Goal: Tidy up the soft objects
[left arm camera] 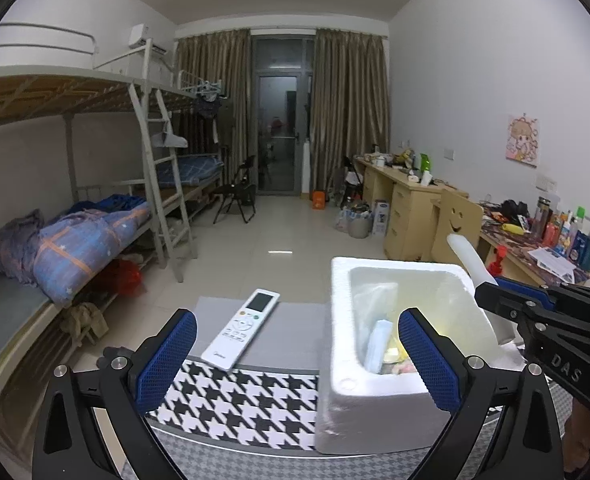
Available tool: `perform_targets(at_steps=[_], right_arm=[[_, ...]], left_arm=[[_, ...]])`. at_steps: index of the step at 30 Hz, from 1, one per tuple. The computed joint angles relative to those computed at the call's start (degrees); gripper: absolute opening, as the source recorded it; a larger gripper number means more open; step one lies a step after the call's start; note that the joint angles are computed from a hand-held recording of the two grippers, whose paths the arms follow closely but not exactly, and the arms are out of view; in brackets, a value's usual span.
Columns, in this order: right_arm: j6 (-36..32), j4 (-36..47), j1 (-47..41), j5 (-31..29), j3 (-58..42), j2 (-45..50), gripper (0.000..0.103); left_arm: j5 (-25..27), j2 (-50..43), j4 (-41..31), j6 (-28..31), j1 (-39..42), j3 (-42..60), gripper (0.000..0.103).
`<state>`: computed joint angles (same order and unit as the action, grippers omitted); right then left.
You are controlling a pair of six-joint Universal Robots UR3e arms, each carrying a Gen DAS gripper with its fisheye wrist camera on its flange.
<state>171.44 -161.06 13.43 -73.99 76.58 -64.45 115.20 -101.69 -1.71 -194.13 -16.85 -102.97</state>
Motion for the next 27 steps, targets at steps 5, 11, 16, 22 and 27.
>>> perform_targets(at_steps=[5,11,16,22,27], right_arm=[[1.1,3.3,0.7,-1.4,-5.8,3.9,0.018],[3.0,6.9,1.2,-3.7,-10.6,6.8,0.055],[2.6,4.7,1.2,-3.0,-7.0,4.3,0.066],[2.0,1.5,0.2,-0.4,2.2,-2.6,0.072],[2.0,-2.6,-0.4,1.3,10.6,-8.9,0.079]], left_arm=[[0.7,1.1,1.6,0.5,1.1,-2.6,0.101],[1.0,2.3,2.1,0.6,1.4,-4.4,0.101],[1.6,3.2,2.9,0.6,0.8,-5.6,0.101],[3.3,5.0,3.5,0.3,-1.6,-7.4,0.101],[5.6,6.5,3.0,-0.2,-4.4,-8.4,0.101]])
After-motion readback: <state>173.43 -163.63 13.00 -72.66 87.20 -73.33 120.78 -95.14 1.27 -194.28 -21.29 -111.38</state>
